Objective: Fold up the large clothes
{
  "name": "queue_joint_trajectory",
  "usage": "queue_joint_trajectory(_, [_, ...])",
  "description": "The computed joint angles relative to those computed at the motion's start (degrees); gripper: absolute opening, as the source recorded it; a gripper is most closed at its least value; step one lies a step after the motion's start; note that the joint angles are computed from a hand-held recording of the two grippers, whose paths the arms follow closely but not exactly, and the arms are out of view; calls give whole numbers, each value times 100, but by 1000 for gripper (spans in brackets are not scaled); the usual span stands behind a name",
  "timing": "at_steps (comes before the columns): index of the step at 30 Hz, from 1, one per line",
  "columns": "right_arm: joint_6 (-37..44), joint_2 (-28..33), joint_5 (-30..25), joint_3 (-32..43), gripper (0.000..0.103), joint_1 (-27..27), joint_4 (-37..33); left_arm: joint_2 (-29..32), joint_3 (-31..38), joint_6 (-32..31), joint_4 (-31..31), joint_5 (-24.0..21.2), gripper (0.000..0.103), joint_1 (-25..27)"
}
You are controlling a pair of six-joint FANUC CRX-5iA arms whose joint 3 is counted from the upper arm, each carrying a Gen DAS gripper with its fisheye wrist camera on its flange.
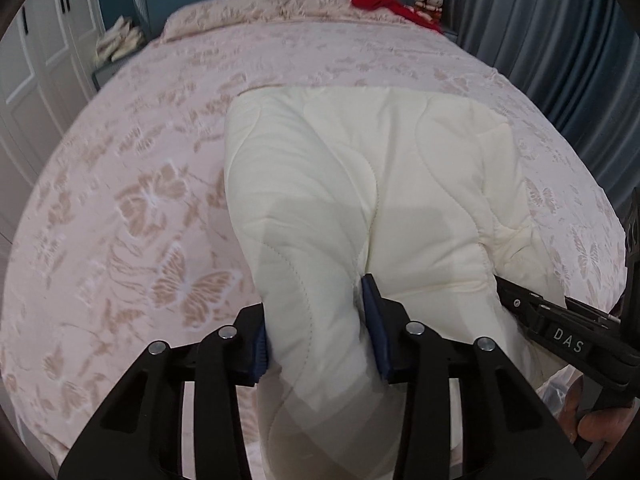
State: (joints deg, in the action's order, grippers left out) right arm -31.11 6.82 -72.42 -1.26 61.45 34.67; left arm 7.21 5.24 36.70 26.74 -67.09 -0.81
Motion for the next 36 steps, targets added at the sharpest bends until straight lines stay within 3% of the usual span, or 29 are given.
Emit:
queue_joint_trajectory(10, [402, 556, -530, 937, 32, 260, 610, -278, -7, -709, 590, 121, 37, 639])
queue_joint_trajectory(22, [1548, 1781, -645, 2713, 32, 32, 608, 106, 481, -1056, 916, 157, 36, 1276])
queue_joint_trajectory(36, [2372, 2832, -982, 4142, 32, -284, 567, 726, 794, -1488, 1334, 444, 36, 1391])
